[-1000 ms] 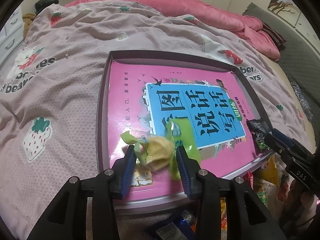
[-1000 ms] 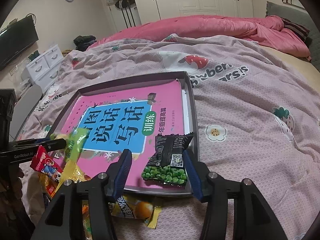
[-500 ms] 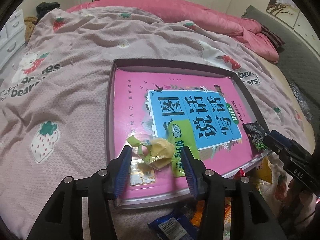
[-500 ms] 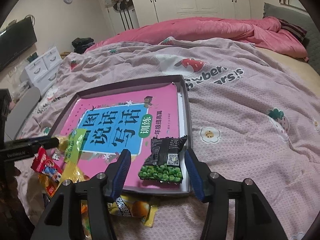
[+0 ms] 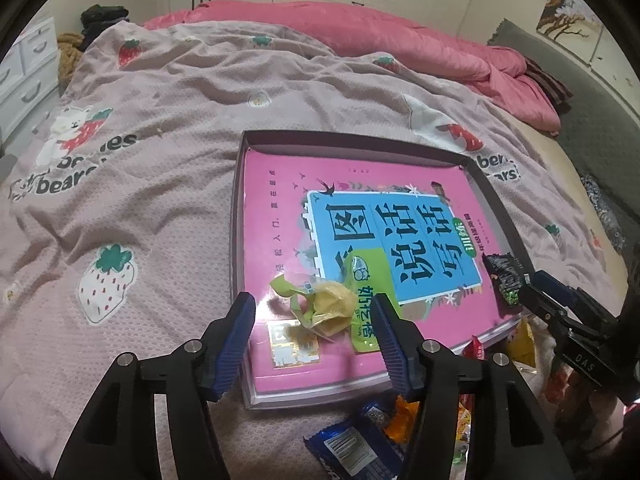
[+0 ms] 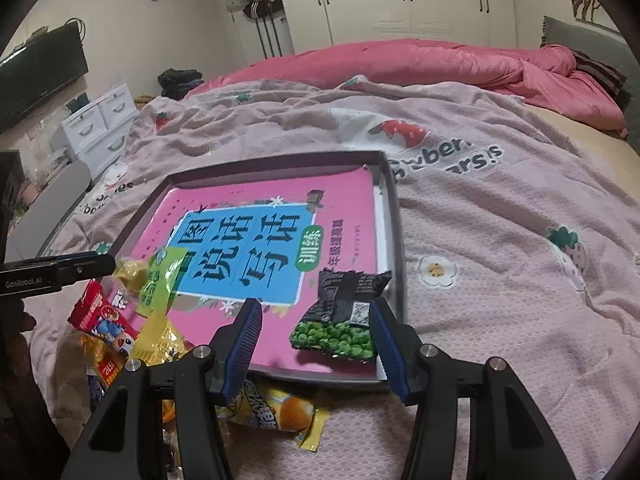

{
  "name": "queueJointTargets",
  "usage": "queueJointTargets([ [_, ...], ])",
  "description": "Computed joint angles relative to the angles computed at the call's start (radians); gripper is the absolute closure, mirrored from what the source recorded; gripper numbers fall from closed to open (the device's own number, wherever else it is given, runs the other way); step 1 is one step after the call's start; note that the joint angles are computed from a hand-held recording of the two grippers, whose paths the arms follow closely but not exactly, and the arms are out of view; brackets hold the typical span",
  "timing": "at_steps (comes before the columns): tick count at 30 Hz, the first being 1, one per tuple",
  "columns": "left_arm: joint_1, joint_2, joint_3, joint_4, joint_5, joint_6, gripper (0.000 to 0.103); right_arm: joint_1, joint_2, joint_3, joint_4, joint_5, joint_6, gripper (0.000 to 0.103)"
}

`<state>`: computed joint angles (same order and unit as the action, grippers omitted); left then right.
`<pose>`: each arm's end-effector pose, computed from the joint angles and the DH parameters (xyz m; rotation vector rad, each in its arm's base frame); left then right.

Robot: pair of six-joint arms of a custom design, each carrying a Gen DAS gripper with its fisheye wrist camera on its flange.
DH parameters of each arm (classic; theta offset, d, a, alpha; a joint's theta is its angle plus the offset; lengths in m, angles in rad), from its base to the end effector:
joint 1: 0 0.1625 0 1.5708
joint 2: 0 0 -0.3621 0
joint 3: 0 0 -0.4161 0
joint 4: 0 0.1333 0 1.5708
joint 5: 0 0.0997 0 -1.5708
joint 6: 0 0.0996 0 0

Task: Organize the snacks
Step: 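Release the green packet with the left tool while the right releases the pea bag in the tray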

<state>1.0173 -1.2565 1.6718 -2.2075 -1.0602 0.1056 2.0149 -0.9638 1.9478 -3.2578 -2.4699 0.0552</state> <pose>-0.1653 -0.6137 0.2761 0.7873 2.5402 -0.4422 0.2876 -0.4756 0.1306 0.0436 -2.2580 1.0554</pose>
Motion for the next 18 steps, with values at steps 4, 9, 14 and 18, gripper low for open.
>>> queueJointTargets([
  [4,-0.005,-0.011,0.001,-0.001,-0.006,-0.001,0.037,0.005,-0.007,0.006,-0.027,-0.004,0.0,0.048],
  [9,-0.013,-0.033,0.011,-0.006,-0.007,0.001,0.033,0.019,-0.005,0.005,-0.073,-0.013,-0.035,0.048],
  [14,-0.02,-0.051,0.016,0.004,-0.012,0.002,0.032,0.039,0.007,-0.003,-0.119,-0.033,-0.081,0.043],
  [18,-0.03,-0.071,0.032,-0.002,-0.009,0.008,0.031,0.056,0.017,-0.007,-0.156,-0.045,-0.114,0.041],
])
